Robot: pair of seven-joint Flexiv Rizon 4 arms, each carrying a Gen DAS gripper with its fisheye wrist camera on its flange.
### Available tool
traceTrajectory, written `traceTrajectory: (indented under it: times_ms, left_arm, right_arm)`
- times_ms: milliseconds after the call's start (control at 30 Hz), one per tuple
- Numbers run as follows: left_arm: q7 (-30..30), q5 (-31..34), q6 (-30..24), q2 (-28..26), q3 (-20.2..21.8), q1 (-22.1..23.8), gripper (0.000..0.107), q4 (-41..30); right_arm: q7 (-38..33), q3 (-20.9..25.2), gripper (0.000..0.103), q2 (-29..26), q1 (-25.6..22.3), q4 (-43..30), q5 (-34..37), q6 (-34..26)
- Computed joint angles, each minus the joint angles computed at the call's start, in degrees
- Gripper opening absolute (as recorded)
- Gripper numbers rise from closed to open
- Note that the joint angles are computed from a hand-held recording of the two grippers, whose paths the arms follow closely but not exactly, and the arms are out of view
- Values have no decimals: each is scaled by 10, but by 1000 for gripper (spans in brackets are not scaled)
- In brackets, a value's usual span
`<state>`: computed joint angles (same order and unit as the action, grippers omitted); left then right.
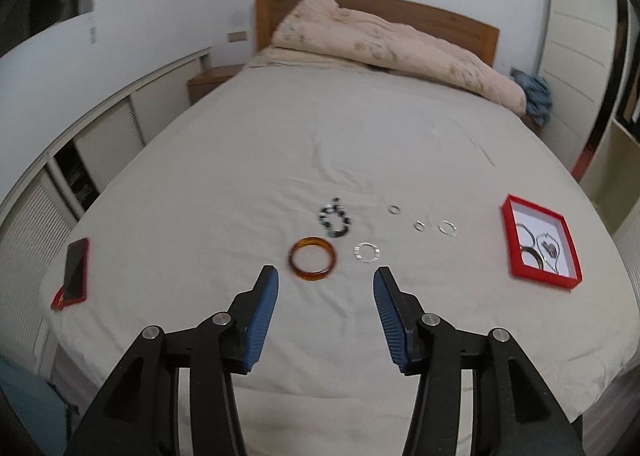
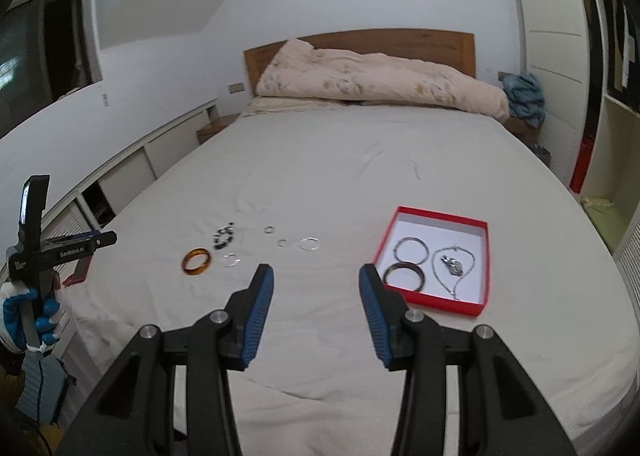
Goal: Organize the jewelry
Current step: 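Withdraw both open tools from the box back over the bed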
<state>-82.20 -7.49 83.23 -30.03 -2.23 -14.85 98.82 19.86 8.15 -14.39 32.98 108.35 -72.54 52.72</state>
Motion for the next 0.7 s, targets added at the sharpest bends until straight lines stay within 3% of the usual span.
traceTrajectory:
  times_ms: [300,433,533,700]
  left_arm:
    - [2,-19,31,28,-5,35,53,51]
    - [-13,-8,31,21,24,20,53,45]
    - [-42,17,21,6,70,-12,53,26]
    - [-64,37,3,-24,84,-18,53,-3]
  right_arm:
    - [-23,2,43,-17,29,-37,-8,-15]
    - [-9,-7,43,-26,29,-42,-22,-1]
    - [5,-13,43,-36,26,-45,-28,11]
    - [4,-22,43,-62,28,-61,-13,22]
